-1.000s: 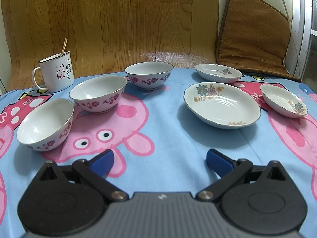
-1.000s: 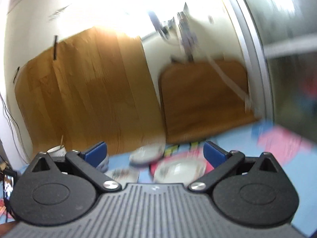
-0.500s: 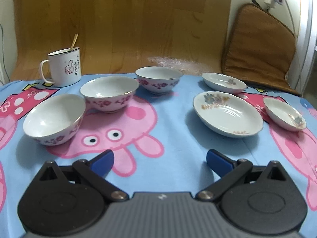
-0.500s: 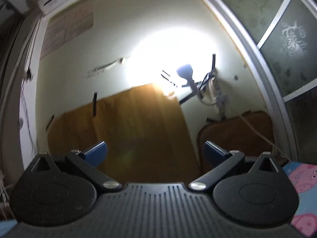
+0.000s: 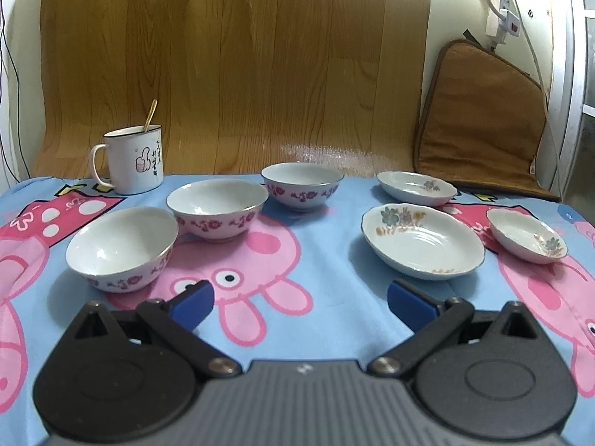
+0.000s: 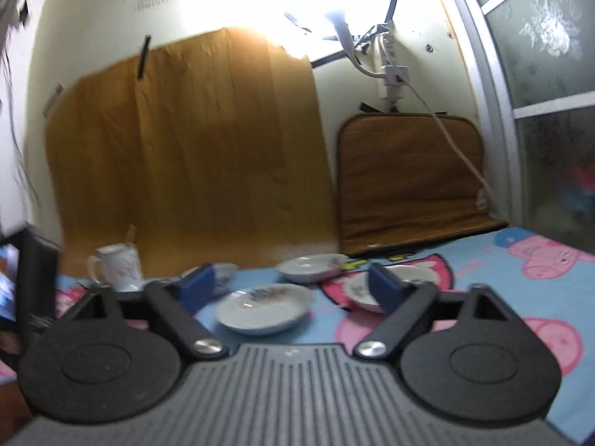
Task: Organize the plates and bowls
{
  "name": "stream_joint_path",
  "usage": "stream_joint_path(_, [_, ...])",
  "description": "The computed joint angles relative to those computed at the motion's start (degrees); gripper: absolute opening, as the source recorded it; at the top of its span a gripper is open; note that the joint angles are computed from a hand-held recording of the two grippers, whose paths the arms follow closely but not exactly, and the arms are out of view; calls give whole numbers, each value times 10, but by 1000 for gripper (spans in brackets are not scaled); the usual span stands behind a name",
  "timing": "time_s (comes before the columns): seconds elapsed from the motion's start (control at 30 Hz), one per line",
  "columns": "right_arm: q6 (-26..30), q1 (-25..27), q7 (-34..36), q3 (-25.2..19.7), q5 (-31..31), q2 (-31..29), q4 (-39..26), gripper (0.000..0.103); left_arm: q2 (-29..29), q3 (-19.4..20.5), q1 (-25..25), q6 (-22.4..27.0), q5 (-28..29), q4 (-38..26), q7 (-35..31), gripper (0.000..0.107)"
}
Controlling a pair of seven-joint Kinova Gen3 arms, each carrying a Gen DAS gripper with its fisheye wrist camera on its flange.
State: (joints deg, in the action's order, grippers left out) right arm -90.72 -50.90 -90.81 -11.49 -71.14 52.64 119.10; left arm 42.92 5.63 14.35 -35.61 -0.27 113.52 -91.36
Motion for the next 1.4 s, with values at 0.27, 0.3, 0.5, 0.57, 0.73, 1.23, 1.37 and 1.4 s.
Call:
stream_joint_path(0.27, [-148, -17, 54, 15, -90, 83, -93, 72, 11, -38, 44, -114, 35, 41, -6, 103])
stream_joint_path(0.3, [-157, -13, 62, 10, -92, 93, -101, 72, 14, -43, 53, -137, 47, 47, -11, 103])
stream_joint_path(0.5, [-148, 23, 41, -28, -51, 92, -67, 72, 27, -53, 79, -203, 116, 58, -23, 103])
stream_joint_path(0.57, [-156, 19, 4, -27, -63, 99, -63, 80, 36, -60, 94, -247, 144, 67, -25, 103])
stream_joint_path(0.73, [-173, 11, -12, -21, -57, 108, -57, 95, 61, -55, 107, -360, 169, 95, -32, 103])
stream_joint_path(1.23, [-64, 59, -27, -18, 74, 44, 18, 94, 40, -46, 67, -307, 74, 100, -43, 103])
stream_joint_path(1.37, [27, 95, -52, -12, 140, 3, 46, 72, 5, 8, -12, -223, -12, 83, -46, 103])
stream_joint_path(1.4, [50, 106, -67, -9, 163, -9, 55, 68, 0, 28, -39, -200, -35, 73, -36, 103])
